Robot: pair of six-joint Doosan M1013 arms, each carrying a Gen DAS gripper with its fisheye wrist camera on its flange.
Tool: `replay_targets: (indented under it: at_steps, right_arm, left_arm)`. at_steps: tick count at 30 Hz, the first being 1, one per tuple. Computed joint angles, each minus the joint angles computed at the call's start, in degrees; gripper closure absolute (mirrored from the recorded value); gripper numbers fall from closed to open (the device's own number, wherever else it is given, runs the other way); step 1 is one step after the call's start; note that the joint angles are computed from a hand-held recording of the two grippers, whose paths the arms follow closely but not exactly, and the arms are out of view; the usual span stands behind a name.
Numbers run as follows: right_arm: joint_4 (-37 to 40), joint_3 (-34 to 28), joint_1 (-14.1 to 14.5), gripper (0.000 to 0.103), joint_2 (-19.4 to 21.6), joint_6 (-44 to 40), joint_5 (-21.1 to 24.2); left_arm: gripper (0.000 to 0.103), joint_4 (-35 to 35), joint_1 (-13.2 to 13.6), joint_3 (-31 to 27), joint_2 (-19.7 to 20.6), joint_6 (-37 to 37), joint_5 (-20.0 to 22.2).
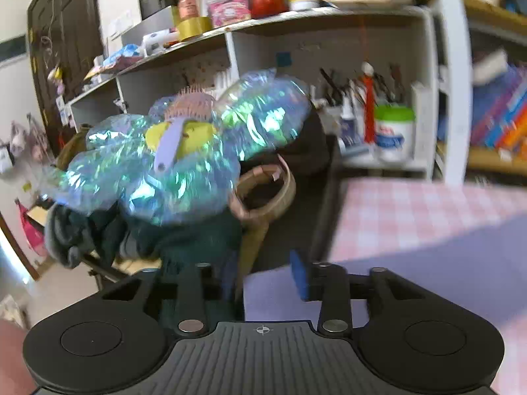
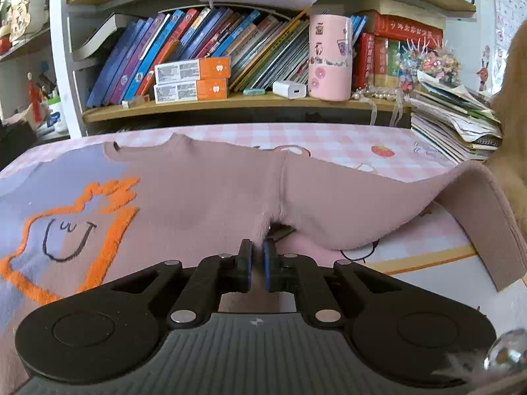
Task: Fold clothes
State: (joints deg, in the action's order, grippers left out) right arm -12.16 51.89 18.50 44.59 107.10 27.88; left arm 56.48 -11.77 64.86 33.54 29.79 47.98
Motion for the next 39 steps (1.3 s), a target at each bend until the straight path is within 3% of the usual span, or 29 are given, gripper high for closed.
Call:
replay_targets:
  at_steps: [4, 6, 9, 12, 14, 17, 20, 21, 23, 25, 27, 29, 30, 33, 34, 37, 39]
  right_arm:
    - [5.2, -1.0, -0.7, 0.090, 0.3, -5.3, 1.6]
    - [7.9, -0.9, -1.1, 0.087, 0.1, -7.3, 2.3]
    - [10.5, 0.6, -1.5, 0.086, -0.8, -9.3, 1.9]
    - [13.2, 2.6, -2.0, 0.084, -2.0, -10.5, 0.8]
    - [16.0, 4.2, -2.6, 0.077, -3.0, -10.9, -0.4]
    - [25.6, 6.3, -4.0, 0.060, -4.3, -14.8, -1.7]
    - [35.9, 7.0, -5.7, 0.030, -4.9, -18.6, -1.6]
    - [38.4, 7.0, -6.2, 0.022, -5.0, -18.9, -1.8]
    - [42.1, 6.8, -7.1, 0.021, -5.1, -18.2, -2.2]
    - [37.0, 5.0, -7.8, 0.021, -4.6, -8.9, -3.2]
    - [25.7, 2.0, -8.0, 0.021, -3.4, 4.4, -2.6]
    - [13.8, -1.5, -7.9, 0.022, -1.7, 16.6, -0.2]
    - [9.2, -3.4, -8.0, 0.028, -0.7, 21.2, 1.5]
    - [3.5, -9.3, -7.8, 0.095, 2.2, 20.5, 6.6]
    - [2.1, -9.7, -7.6, 0.096, 2.3, 17.4, 5.4]
    - [-0.7, -3.8, -7.2, 0.096, -0.5, 8.3, -8.8]
    - [-3.4, -2.3, -7.1, 0.096, -1.3, 10.2, -11.1]
  left_arm:
    - [0.063, -10.1, -1.9, 5.4, -3.0, 6.1, -11.5]
    - [0.047, -17.4, -2.7, 7.3, -3.9, 11.6, -17.5]
    - [0.036, -25.3, -4.1, 7.3, -3.0, 19.1, -23.0]
    - [0.037, -21.7, -5.4, 5.9, -1.5, 16.6, -23.3]
    - [0.037, -19.6, -6.1, 4.1, -0.2, 14.0, -20.4]
    - [0.037, -18.7, -6.7, 1.2, 1.5, 14.1, -14.9]
    - [0.038, -21.7, -6.3, 0.8, 1.6, 17.2, -15.7]
    - [0.043, -23.1, -6.1, 0.9, 1.6, 18.0, -16.3]
    - [0.049, -25.5, -5.6, 1.4, 1.3, 18.4, -17.8]
    - [0.050, -25.8, -5.5, 1.5, 1.3, 18.4, -18.1]
    - [0.050, -25.7, -5.6, 1.4, 1.3, 18.6, -18.0]
    - [0.050, -25.8, -5.6, 1.2, 1.4, 18.7, -17.8]
    - [0.050, -26.1, -5.6, 1.0, 1.5, 18.9, -17.9]
    - [0.050, -26.4, -5.5, 1.1, 1.5, 19.1, -18.1]
    - [0.050, -26.4, -5.5, 1.1, 1.5, 19.1, -18.1]
    - [0.049, -26.3, -5.5, 1.1, 1.5, 19.1, -17.9]
    - [0.049, -26.2, -5.5, 1.0, 1.5, 19.1, -17.8]
